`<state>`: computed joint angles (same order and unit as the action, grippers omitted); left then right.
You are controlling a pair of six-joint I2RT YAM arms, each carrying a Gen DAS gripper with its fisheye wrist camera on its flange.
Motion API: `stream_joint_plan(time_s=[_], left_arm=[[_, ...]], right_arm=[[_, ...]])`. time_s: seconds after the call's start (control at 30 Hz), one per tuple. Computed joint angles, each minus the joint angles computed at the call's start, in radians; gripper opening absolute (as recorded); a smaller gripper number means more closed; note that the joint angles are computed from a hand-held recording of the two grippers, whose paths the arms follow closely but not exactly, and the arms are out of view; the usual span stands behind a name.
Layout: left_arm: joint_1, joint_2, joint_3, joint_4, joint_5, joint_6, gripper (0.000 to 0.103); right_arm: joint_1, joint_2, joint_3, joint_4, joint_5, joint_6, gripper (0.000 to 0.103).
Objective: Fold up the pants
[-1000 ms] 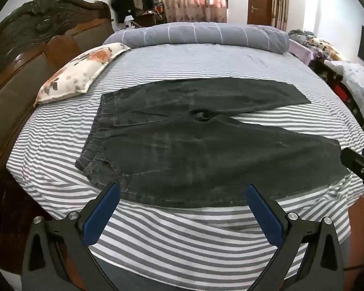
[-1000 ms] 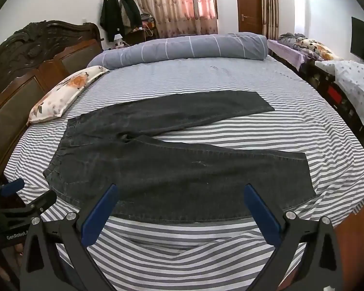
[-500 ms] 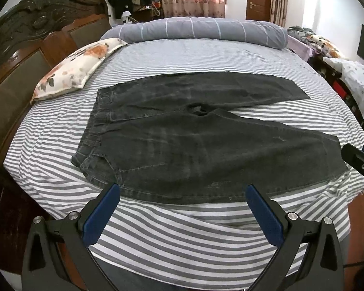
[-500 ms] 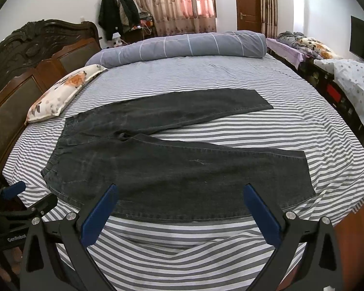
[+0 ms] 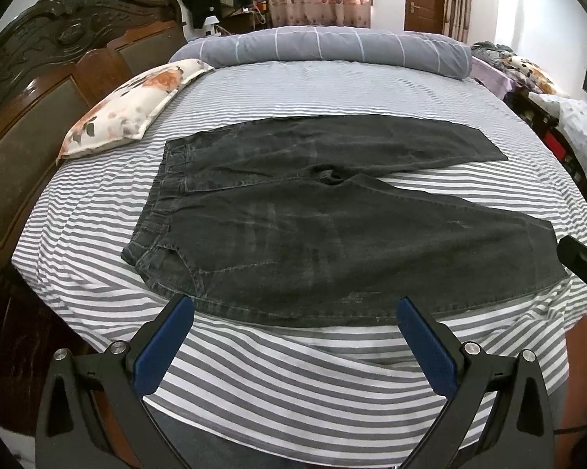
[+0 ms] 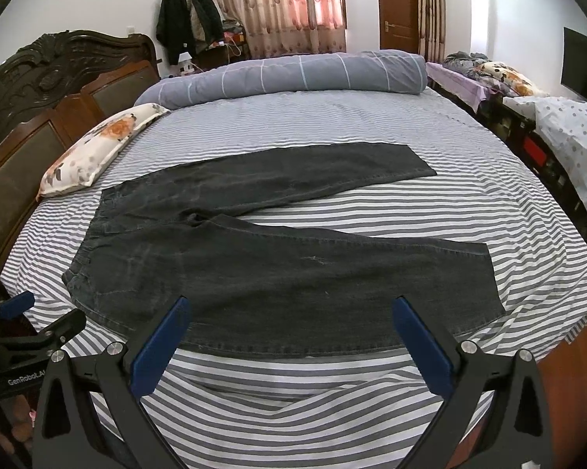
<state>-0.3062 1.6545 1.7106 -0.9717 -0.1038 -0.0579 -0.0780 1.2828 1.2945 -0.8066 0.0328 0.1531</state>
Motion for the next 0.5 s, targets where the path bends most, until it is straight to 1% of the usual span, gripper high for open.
stream_joint_plan(time_s=[0.23, 0.5], left_arm=[[0.005, 0.0, -0.003, 0.001, 0.003, 0.0, 0.103], [0.011, 0.001, 0.0, -0.003, 0.012, 0.003, 0.103]], right_arm=[[0.008, 0.004, -0.008, -0.001, 0.019, 0.014, 0.103], [0.008, 0.003, -0.01, 0.001, 0.013, 0.014, 0.103]])
